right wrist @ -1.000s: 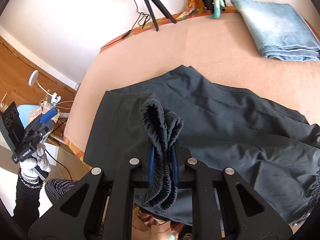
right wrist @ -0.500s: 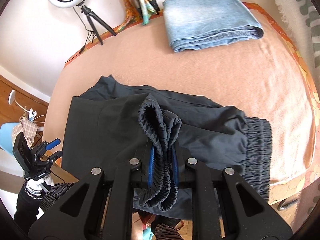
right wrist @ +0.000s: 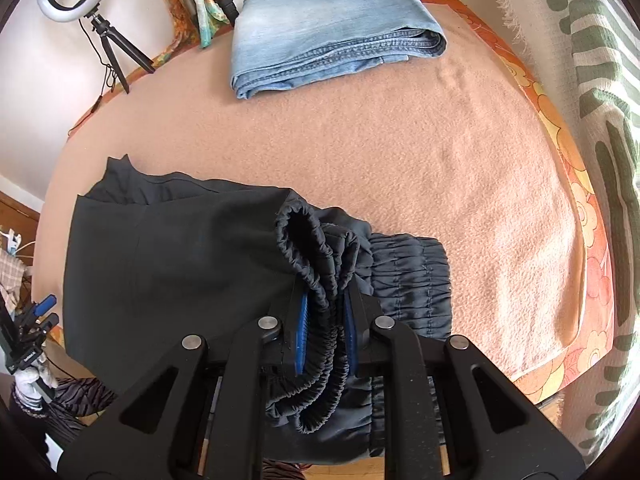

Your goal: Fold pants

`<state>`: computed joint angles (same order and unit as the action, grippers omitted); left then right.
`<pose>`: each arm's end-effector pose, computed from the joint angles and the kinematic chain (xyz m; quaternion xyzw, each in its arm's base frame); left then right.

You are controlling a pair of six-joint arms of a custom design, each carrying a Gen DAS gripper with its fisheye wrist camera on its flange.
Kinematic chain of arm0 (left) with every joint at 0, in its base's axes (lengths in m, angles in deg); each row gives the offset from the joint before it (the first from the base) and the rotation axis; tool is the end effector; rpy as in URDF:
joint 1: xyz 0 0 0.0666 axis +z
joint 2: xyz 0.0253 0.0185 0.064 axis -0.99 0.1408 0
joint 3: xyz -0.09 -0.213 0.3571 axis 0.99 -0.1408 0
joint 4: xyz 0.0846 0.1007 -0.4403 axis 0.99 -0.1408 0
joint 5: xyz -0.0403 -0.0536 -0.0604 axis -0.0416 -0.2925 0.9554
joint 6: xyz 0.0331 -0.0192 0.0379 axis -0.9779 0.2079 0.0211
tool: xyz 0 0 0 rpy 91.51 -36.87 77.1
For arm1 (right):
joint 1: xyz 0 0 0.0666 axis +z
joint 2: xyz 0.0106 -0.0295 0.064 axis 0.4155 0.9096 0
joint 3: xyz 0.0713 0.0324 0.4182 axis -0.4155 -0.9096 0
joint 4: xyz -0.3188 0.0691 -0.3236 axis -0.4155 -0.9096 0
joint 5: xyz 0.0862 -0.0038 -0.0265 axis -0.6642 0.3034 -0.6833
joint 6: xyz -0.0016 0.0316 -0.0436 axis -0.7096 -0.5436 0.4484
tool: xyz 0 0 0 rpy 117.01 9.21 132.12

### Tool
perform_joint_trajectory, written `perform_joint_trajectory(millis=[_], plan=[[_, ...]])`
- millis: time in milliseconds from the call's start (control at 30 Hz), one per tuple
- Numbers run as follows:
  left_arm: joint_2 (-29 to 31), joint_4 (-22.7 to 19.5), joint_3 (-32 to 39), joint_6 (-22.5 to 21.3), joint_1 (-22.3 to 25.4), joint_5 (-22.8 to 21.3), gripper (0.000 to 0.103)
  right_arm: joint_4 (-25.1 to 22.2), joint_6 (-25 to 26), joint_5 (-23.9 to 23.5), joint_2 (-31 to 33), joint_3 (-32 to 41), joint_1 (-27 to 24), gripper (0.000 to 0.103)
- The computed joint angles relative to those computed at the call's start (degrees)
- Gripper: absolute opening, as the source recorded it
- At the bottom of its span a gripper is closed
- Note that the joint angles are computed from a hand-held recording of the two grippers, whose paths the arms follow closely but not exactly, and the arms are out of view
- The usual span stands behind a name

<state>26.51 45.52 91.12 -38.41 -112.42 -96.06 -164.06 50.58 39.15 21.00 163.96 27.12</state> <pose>0.4275 -0.2453 0.3752 -0.0393 0.9434 -0.0933 0.3160 0.7086 0.0392 0.4681 -0.1370 0.9659 0.0966 0.1972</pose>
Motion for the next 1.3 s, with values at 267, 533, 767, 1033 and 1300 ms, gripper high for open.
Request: perform_joint_trajectory(millis=[267, 533, 767, 1033, 1300], plan=[[0.61, 0.60, -0.57, 3.22, 0.31, 2.96, 0.055, 9.89, 3.42, 8.76, -6.64, -7.94, 1.90, 0.041], [-1.02, 5.75, -3.12, 8.64, 1.53, 7.11, 0.056, 13.11, 0.19, -1.26, -13.06, -12.18, 4.87, 0.051], [-2.18, 11.72, -5.60, 13.47, 2.72, 9.90, 0.049, 11.89, -1.45, -8.77, -12.40, -12.61, 12.33, 0.052], [-2.67, 17.68, -7.96, 14.59, 2.68, 12.22, 0.026, 7.61, -3.98, -8.67, -4.50, -5.84, 21.75, 0.052], [-2.53, 22.68, -8.78, 16.16, 2.07, 12.65, 0.026, -2.40, -5.03, -1.16, 8.58, 10.27, 28.62, 0.052]])
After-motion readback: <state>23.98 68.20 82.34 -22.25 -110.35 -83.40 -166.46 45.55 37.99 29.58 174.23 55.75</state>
